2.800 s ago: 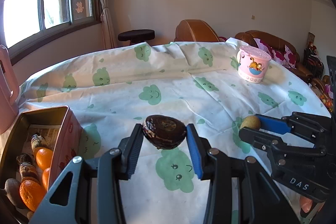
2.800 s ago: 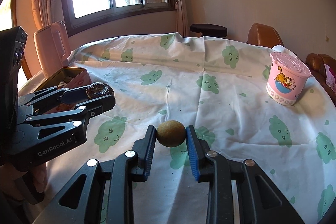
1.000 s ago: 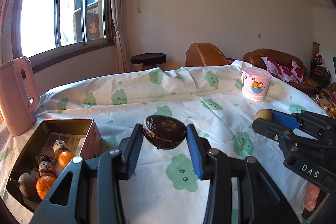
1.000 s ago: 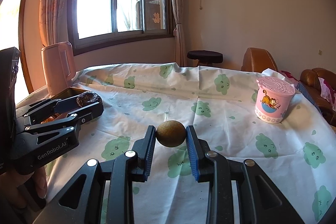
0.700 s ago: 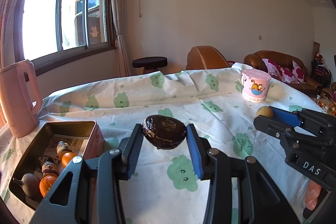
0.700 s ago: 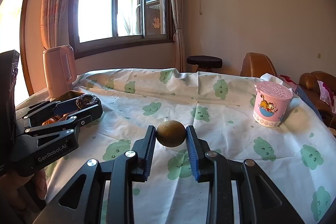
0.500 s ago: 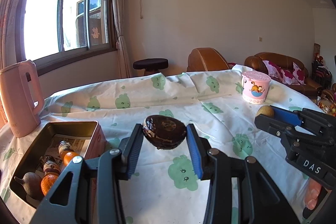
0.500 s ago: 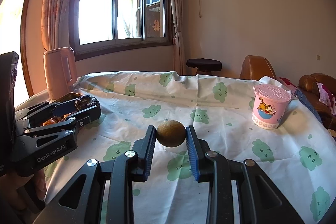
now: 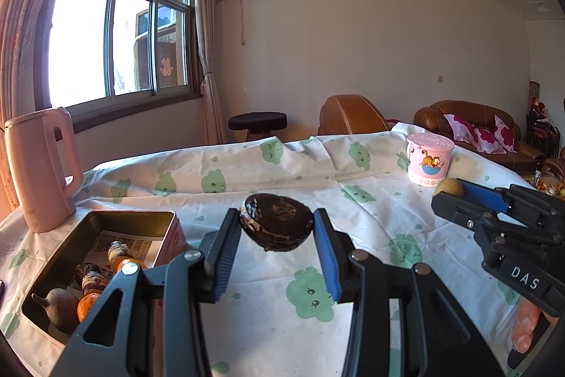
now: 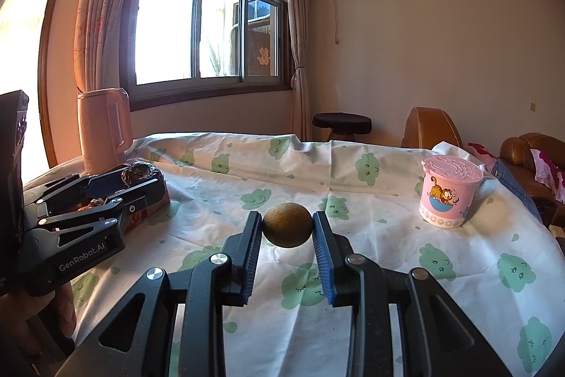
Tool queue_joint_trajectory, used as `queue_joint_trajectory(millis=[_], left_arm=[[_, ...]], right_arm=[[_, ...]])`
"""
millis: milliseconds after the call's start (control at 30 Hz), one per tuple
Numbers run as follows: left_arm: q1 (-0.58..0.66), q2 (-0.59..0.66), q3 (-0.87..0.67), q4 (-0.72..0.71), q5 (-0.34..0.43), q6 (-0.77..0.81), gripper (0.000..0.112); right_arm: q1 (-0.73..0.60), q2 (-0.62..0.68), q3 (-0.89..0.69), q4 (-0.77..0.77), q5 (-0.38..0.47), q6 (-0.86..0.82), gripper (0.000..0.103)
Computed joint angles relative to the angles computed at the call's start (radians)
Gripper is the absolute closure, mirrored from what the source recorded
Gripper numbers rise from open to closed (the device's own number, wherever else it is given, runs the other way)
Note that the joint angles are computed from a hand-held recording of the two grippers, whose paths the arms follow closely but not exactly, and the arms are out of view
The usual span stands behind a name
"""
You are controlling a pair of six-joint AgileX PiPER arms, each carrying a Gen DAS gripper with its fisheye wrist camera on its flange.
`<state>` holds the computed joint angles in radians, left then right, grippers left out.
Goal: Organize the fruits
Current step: 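Carry the kiwi with the right tool while the left tool carries the brown shelled fruit toward the tin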
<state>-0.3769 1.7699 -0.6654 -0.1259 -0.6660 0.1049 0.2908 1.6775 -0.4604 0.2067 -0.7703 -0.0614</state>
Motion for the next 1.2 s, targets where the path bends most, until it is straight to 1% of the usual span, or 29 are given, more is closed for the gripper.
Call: queue_joint_trajectory(millis=[133, 500, 700, 900, 1000, 1200], left_arm=[[0.009, -0.004, 0.000, 0.016, 0.012, -0.016, 0.069], [0.044, -0.021, 0.008, 0.094, 0.064, -0.070, 0.069], [0.075, -0.040, 0.032, 0.147, 0.071, -0.102, 0.069], [0.115, -0.063, 0.053, 0.198, 0.082, -0.128, 0.069], [0.147, -0.081, 0.062, 0.248, 0.092, -0.166, 0.069], [0.210, -0.114, 0.081, 0.312, 0.100, -0.199, 0.069]], right_arm=[[0.006, -0.004, 0.011, 0.005, -0.018, -0.008, 0.072], [0.076, -0.026, 0.018, 0.112, 0.025, -0.111, 0.072], [0.106, -0.032, 0.012, 0.124, 0.045, -0.110, 0.072], [0.142, -0.033, -0.022, 0.138, 0.081, -0.120, 0.072], [0.164, -0.028, -0.050, 0.164, 0.100, -0.150, 0.072], [0.208, -0.018, -0.100, 0.179, 0.130, -0.158, 0.072]])
